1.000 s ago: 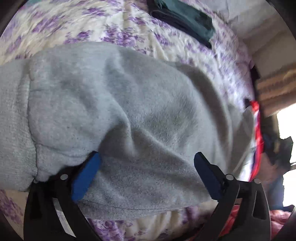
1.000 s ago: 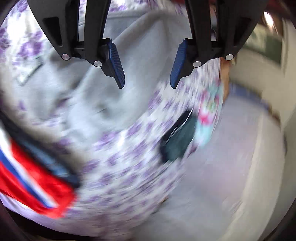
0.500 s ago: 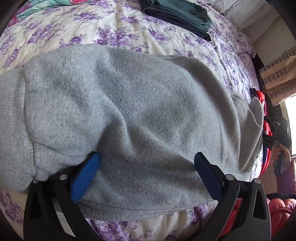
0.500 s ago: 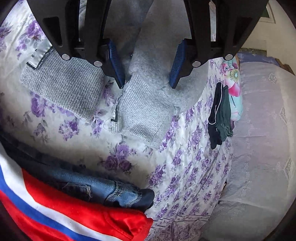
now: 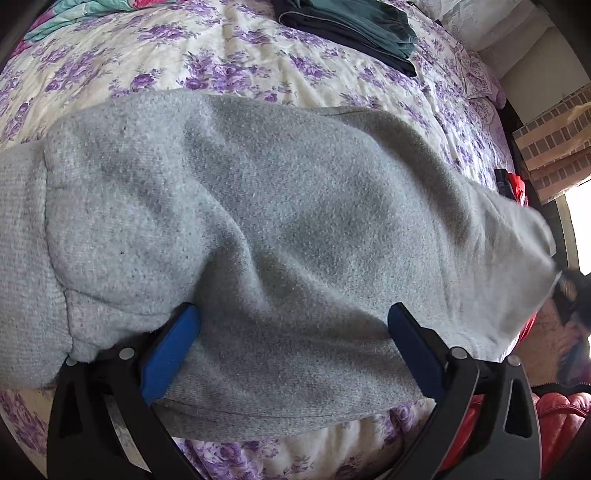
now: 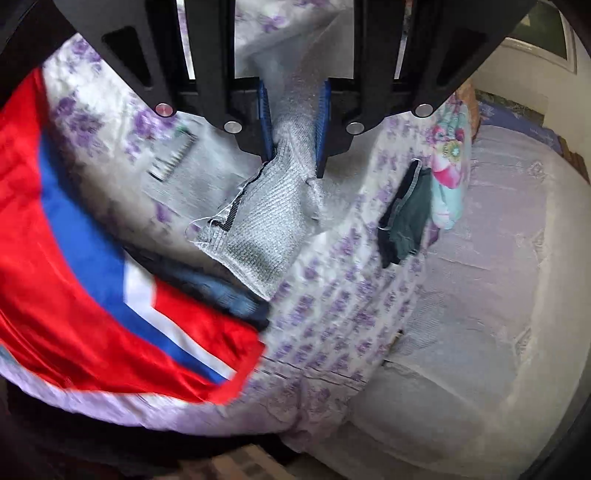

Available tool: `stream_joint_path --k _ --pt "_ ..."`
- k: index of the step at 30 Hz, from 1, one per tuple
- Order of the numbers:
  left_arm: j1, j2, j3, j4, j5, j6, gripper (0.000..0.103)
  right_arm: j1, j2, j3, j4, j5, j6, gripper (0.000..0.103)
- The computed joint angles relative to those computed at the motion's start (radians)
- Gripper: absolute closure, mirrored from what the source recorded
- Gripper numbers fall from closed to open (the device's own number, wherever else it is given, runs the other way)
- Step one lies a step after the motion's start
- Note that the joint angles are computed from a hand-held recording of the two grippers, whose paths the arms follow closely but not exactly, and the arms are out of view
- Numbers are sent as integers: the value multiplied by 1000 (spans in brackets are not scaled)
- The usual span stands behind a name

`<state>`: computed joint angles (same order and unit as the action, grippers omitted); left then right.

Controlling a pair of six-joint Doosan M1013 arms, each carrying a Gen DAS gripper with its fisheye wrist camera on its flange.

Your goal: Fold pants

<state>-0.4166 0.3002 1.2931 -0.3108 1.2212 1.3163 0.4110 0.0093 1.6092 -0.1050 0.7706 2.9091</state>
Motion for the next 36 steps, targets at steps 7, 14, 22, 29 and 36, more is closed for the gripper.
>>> stream_joint_path --k 7,14,22,29,36 --pt "3 1 -4 -12 17 35 4 20 -50 110 -76 -93 236 52" --pt "-1 0 -6 2 20 10 4 -16 -20 150 90 -218 158 48" --pt "-10 -6 1 29 6 -12 4 15 15 19 -95 -146 -27 80" --pt "-11 -13 -1 33 1 -17 5 -37 -2 74 49 -90 -18 54" --pt "59 -87 67 -77 -115 -107 5 8 69 -148 -269 136 -89 51"
